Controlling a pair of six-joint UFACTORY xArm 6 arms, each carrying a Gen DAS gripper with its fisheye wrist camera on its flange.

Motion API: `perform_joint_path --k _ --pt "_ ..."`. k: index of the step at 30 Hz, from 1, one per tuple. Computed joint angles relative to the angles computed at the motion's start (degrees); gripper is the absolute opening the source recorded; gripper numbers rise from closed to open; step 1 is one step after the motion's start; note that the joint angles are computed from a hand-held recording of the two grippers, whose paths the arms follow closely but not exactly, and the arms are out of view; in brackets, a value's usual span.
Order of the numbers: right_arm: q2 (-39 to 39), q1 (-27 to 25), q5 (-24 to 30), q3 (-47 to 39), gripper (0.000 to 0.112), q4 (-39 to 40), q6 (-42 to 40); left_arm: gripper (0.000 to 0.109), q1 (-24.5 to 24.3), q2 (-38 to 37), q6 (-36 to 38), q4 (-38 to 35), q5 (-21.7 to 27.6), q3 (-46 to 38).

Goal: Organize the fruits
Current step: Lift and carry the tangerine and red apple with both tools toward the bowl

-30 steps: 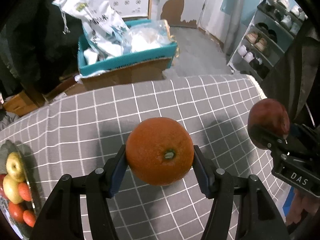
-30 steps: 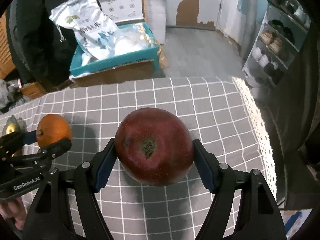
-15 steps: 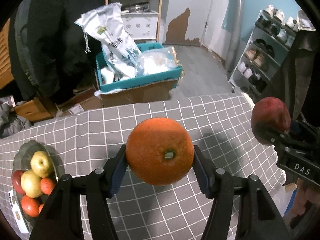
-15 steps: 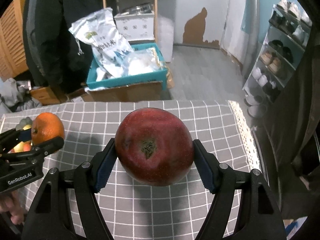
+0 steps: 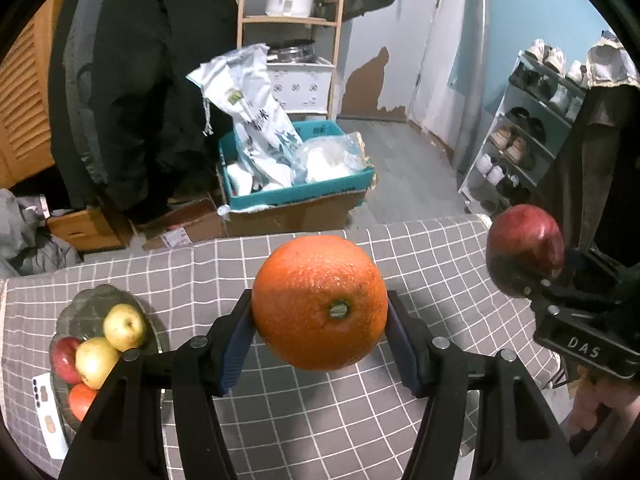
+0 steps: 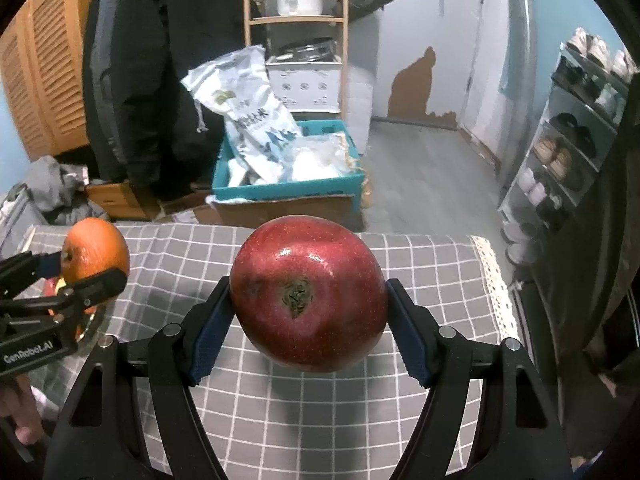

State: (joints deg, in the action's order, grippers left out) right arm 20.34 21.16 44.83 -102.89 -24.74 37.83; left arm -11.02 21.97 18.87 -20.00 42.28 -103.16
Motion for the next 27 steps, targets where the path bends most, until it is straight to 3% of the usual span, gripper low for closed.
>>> perform_joint_path --k 16,27 --pt "4.5 4.1 -0.3 -8.2 0.074 1.5 -3.9 0.063 4.7 -5.7 1.0 -0.8 -4.1 6.2" --pt "14.1 6.7 3.8 -23.1 0.074 5.3 -9.3 0.063 8.0 -6.8 0.2 -0.8 -5.0 7.7"
